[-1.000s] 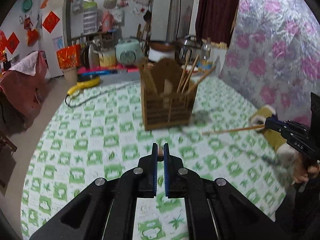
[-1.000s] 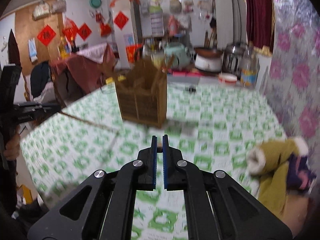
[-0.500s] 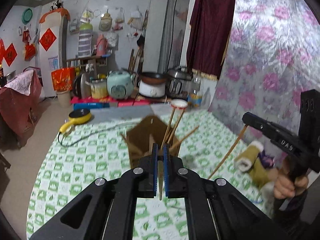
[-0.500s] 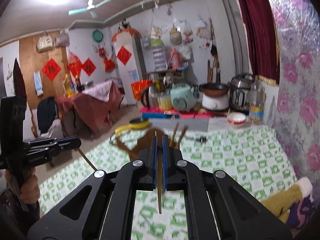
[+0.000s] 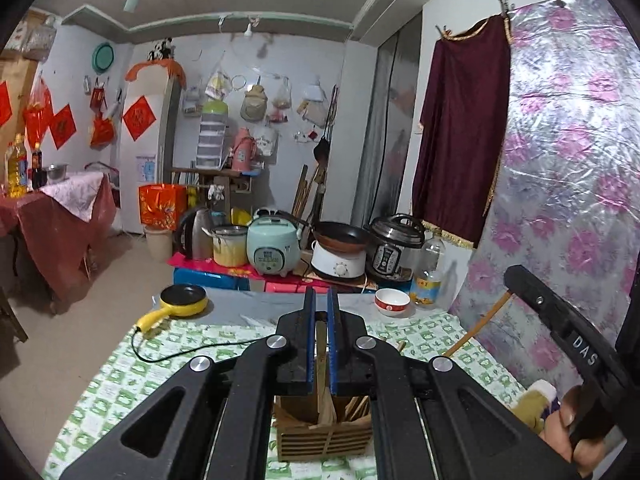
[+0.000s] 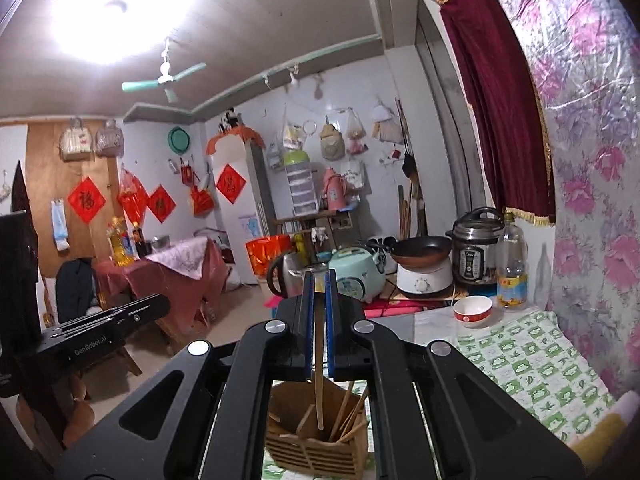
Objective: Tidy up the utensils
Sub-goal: 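Lift the held chopsticks and carry both tools over the wooden holder, then drop the chopsticks into the holder by opening both tools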
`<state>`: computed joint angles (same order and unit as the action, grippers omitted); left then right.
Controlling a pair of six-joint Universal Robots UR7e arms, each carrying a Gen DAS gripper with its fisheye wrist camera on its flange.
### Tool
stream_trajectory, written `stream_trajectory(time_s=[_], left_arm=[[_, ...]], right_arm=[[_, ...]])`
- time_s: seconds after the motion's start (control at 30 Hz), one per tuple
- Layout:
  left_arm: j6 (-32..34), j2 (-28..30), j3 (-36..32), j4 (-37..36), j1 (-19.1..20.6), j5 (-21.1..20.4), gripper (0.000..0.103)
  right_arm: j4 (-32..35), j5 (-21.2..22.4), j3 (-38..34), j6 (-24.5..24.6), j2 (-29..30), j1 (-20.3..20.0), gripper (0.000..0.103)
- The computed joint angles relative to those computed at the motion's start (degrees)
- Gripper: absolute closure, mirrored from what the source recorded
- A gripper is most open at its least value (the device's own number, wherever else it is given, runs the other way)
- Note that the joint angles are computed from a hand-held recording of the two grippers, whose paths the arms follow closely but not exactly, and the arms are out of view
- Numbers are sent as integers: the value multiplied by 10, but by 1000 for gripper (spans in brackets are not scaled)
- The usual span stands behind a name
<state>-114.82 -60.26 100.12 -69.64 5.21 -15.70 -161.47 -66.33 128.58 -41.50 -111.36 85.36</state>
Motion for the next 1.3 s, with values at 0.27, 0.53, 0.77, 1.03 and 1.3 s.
stream_trajectory(time_s=[0.27,0.53,0.77,1.03,1.3], left_arm=[[85,-19,51,-121,42,0,97],[103,-27,65,-150,61,-18,97],[113,-19,62,-157,78,-35,97],[173,-18,81,-246,104,-60,97],[166,-14,79,-243,110,-72,82]], right_arm=[[-6,-43,-19,8,83,17,97],[4,-85,-21,2,115,28,97],[21,-114,-31,5,136,32,97],[25,-154,-34,6,160,38,97],[28,-167,-36,6,167,38,89]])
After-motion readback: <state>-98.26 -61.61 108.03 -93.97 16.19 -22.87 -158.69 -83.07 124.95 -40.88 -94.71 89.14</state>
